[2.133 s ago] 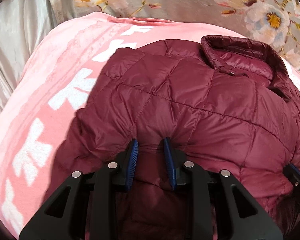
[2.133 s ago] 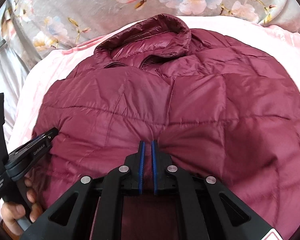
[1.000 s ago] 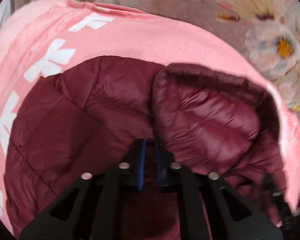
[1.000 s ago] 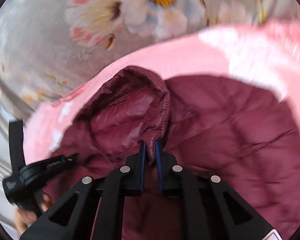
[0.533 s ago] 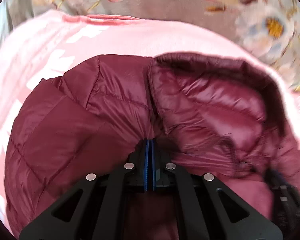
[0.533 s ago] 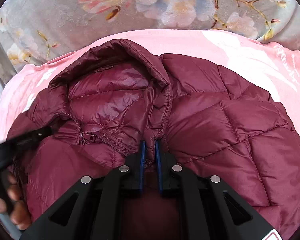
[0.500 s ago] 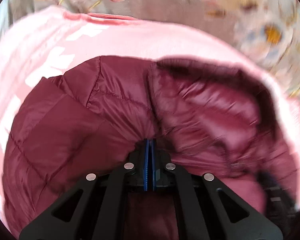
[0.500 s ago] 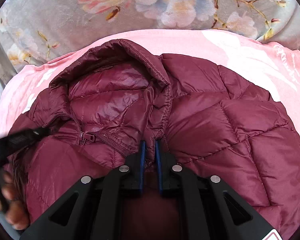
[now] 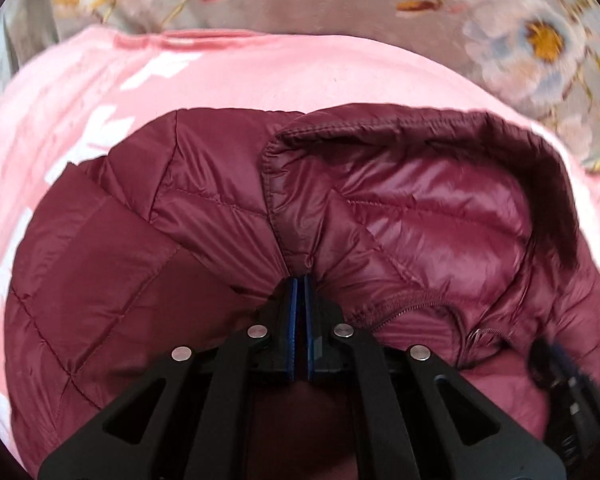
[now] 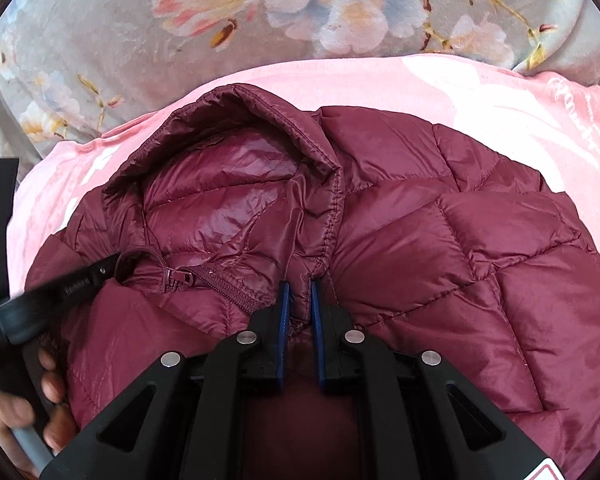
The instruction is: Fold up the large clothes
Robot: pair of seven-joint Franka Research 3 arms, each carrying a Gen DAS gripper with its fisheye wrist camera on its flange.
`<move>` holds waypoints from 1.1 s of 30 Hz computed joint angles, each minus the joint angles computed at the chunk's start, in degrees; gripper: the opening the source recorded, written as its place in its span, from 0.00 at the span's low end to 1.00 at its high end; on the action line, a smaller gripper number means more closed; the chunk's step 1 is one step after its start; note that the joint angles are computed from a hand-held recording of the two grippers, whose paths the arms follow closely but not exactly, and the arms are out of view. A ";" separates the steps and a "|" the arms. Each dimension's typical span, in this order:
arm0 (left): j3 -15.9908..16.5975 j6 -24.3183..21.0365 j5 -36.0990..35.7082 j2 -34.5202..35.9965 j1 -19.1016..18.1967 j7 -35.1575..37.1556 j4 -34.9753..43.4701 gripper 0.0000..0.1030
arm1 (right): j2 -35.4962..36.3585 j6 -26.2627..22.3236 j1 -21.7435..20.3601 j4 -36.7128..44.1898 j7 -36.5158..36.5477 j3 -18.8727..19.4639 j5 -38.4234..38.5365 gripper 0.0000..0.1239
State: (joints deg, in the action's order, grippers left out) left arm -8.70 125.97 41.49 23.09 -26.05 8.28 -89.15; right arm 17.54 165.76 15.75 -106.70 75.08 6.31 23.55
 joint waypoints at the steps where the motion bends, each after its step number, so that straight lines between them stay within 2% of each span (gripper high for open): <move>1: -0.06 -0.37 -0.13 0.16 -0.03 0.38 0.37 0.03 | -0.19 -0.37 -0.46 0.07 -0.56 0.43 0.72 0.08; 3: -0.11 1.58 -0.92 -1.63 0.73 -0.57 -1.55 0.03 | -1.29 0.92 -0.74 -0.85 -0.71 0.77 2.10 0.13; 5: 0.52 6.92 1.02 -5.68 1.45 -5.61 -6.37 0.04 | -2.61 4.51 -3.28 -1.69 -5.47 3.98 8.21 0.18; 6: 0.67 7.55 2.09 -6.92 1.79 -7.13 -7.64 0.04 | -2.75 5.86 -3.82 -1.38 -7.00 4.81 10.41 0.23; 7: 0.75 7.25 3.17 -7.79 1.99 -8.74 -7.99 0.08 | -2.60 7.55 -4.46 -0.59 -8.68 5.81 12.88 0.26; 8: 0.94 7.20 4.47 -8.61 2.30 -10.94 -8.26 0.19 | -1.98 8.61 -4.08 0.76 -8.58 5.58 13.46 0.34; 9: 0.85 6.71 5.03 -9.04 2.79 -11.87 -8.20 0.32 | -1.13 8.52 -2.81 2.32 -6.88 4.07 11.96 0.43; 11: 0.63 5.86 5.88 -9.01 3.64 -13.18 -7.61 0.35 | 1.50 6.82 0.27 6.54 -2.18 0.28 6.91 0.44; 13: 0.11 5.99 5.44 -8.61 4.47 -12.47 -7.04 0.35 | 5.71 2.41 5.00 12.59 5.38 -5.67 -2.26 0.44; 14: -0.06 6.07 5.11 -8.38 4.76 -12.17 -6.92 0.35 | 7.11 0.80 5.59 14.41 7.23 -6.59 -4.78 0.40; 15: -0.15 6.24 4.96 -8.30 4.92 -12.25 -6.99 0.35 | 8.17 -0.31 4.75 15.77 7.38 -5.73 -5.44 0.26; 17: -0.10 6.41 5.37 -8.42 5.01 -13.11 -7.39 0.35 | 9.05 -2.90 1.46 16.98 4.95 -1.90 -3.60 0.03; 20: -0.01 7.92 6.42 -9.64 5.36 -14.99 -8.91 0.35 | 5.26 0.83 -5.07 11.13 -6.26 6.03 4.78 0.02; 22: 0.02 9.85 6.90 -10.56 5.99 -16.32 -9.75 0.35 | 2.08 2.51 -6.87 6.62 -12.88 7.97 8.59 0.02; 24: -0.09 11.13 6.93 -10.90 6.51 -17.13 -9.75 0.35 | -0.43 1.98 -6.92 2.86 -15.97 6.96 10.24 0.02; 26: -0.30 11.49 5.97 -9.89 6.91 -16.55 -8.19 0.35 | -0.92 0.76 -4.48 1.22 -13.01 3.00 7.70 0.02; 29: -0.97 9.95 1.53 -6.36 7.12 -11.55 -4.29 0.35 | 0.15 -2.02 -4.32 2.14 -10.82 1.47 8.16 0.02; 33: -0.98 -1.68 -4.29 2.58 4.86 -0.52 6.49 0.34 | -0.51 -2.29 -3.18 2.03 -9.21 0.54 6.90 0.04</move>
